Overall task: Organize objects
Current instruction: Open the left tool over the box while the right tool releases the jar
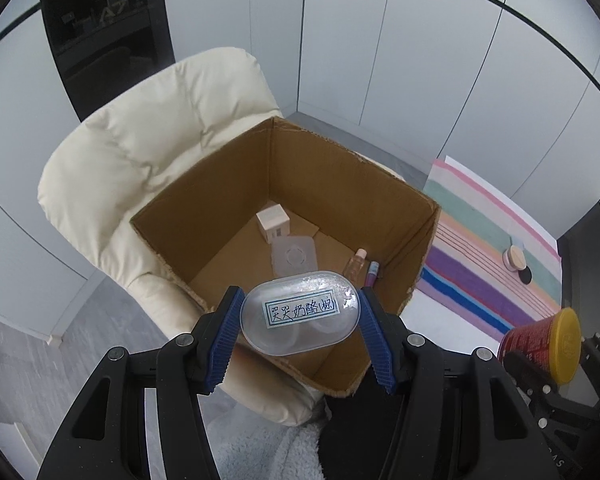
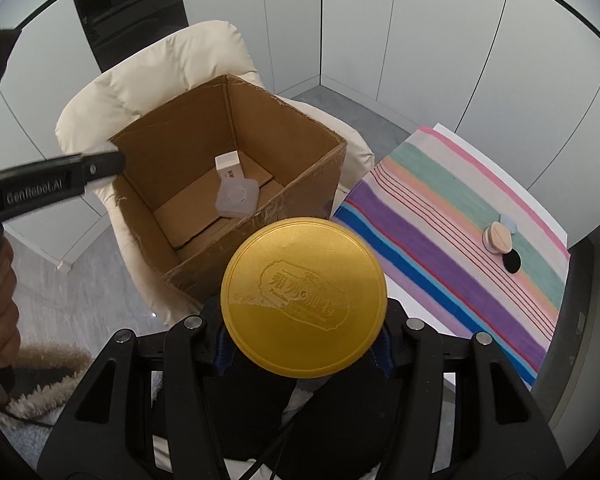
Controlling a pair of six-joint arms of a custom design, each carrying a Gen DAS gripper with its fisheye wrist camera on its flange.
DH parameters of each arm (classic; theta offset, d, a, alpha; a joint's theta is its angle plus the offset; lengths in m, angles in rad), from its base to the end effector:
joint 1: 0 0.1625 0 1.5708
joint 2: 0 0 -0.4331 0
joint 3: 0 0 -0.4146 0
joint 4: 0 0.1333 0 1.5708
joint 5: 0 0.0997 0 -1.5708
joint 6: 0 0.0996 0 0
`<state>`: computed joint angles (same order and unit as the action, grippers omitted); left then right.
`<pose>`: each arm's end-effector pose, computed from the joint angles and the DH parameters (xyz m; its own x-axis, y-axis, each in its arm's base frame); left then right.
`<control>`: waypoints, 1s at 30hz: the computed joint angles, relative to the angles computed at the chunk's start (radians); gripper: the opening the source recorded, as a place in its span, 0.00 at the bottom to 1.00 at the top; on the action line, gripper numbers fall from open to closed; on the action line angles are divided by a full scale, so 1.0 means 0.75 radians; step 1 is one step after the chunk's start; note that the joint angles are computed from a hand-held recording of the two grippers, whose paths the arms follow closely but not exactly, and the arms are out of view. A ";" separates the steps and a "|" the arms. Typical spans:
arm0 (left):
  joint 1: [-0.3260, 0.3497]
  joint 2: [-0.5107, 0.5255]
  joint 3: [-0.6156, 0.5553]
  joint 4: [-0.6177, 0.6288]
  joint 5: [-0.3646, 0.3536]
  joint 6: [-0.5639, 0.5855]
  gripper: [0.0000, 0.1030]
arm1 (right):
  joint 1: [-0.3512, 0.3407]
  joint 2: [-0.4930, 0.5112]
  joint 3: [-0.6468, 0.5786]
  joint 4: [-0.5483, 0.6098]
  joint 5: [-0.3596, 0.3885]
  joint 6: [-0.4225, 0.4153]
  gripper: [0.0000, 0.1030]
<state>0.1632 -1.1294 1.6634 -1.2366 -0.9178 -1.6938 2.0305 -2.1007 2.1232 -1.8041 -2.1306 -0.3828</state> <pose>-0.5072 -0.2799 0.2159 -0.6731 -0.2096 -0.7092 0.2478 0.8397 -0.4833 0.2099 -0.2428 0.4652 -0.5881 -0.5837 0.5598 -0.7045 0.7097 -0.0001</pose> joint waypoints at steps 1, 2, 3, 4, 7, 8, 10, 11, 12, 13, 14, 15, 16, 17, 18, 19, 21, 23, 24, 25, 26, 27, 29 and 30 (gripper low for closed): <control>0.014 0.004 0.000 -0.003 0.004 0.007 0.57 | -0.004 0.019 0.002 -0.027 -0.001 -0.011 0.55; 0.023 0.006 0.000 -0.006 0.008 0.009 0.57 | -0.005 0.033 0.003 -0.047 -0.001 -0.018 0.55; 0.035 0.008 0.001 -0.009 0.012 0.012 0.57 | -0.009 0.054 0.003 -0.072 0.002 -0.027 0.55; 0.049 0.009 0.003 -0.015 0.017 0.015 0.57 | -0.013 0.083 0.000 -0.097 0.010 -0.035 0.55; 0.090 0.012 0.004 -0.026 0.024 0.025 0.57 | -0.040 0.158 -0.024 -0.130 0.076 -0.044 0.55; 0.103 0.012 0.003 -0.026 0.027 0.029 0.57 | -0.049 0.182 -0.032 -0.140 0.094 -0.043 0.55; 0.133 0.009 0.003 -0.025 0.034 0.029 0.57 | -0.045 0.243 -0.035 -0.197 0.088 -0.044 0.55; 0.145 0.007 0.003 -0.023 0.036 0.026 0.57 | -0.040 0.267 -0.034 -0.226 0.081 -0.050 0.55; 0.157 0.003 0.005 -0.021 0.040 0.024 0.57 | -0.036 0.295 -0.036 -0.249 0.078 -0.053 0.55; 0.172 0.000 0.004 -0.015 0.046 0.018 0.57 | -0.035 0.321 -0.040 -0.268 0.083 -0.055 0.55; 0.182 -0.004 0.005 -0.010 0.049 0.012 0.57 | -0.033 0.352 -0.043 -0.289 0.091 -0.060 0.55; 0.193 -0.009 0.006 -0.007 0.052 0.007 0.57 | -0.028 0.375 -0.044 -0.307 0.090 -0.063 0.55; 0.203 -0.015 0.010 -0.009 0.056 0.003 0.57 | -0.020 0.409 -0.043 -0.338 0.086 -0.068 0.54; 0.209 -0.024 0.018 -0.021 0.063 0.007 0.57 | -0.015 0.430 -0.043 -0.357 0.084 -0.071 0.55; 0.210 -0.042 0.040 -0.063 0.080 0.031 0.58 | -0.010 0.452 -0.042 -0.373 0.084 -0.074 0.55; 0.211 -0.064 0.068 -0.126 0.095 0.075 0.62 | -0.009 0.477 -0.044 -0.388 0.099 -0.085 0.55; 0.215 -0.077 0.075 -0.128 0.096 0.065 0.74 | -0.015 0.505 -0.054 -0.376 0.153 -0.108 0.68; 0.223 -0.068 0.042 -0.006 0.089 -0.024 0.92 | -0.007 0.529 -0.052 -0.401 0.139 -0.097 0.82; 0.227 -0.078 0.046 0.008 0.088 -0.040 0.98 | -0.003 0.537 -0.043 -0.439 0.118 -0.100 0.89; 0.228 -0.100 0.066 -0.020 0.089 -0.040 0.98 | -0.008 0.539 -0.039 -0.467 0.115 -0.107 0.93; 0.227 -0.118 0.086 -0.054 0.089 -0.034 0.98 | -0.013 0.541 -0.042 -0.466 0.117 -0.102 0.93; 0.227 -0.136 0.105 -0.093 0.087 -0.026 0.98 | -0.018 0.545 -0.046 -0.466 0.121 -0.092 0.93; 0.229 -0.144 0.115 -0.117 0.076 -0.025 0.98 | -0.033 0.549 -0.054 -0.459 0.125 -0.069 0.93; 0.230 -0.139 0.112 -0.116 0.075 -0.018 0.98 | -0.038 0.550 -0.055 -0.459 0.125 -0.063 0.93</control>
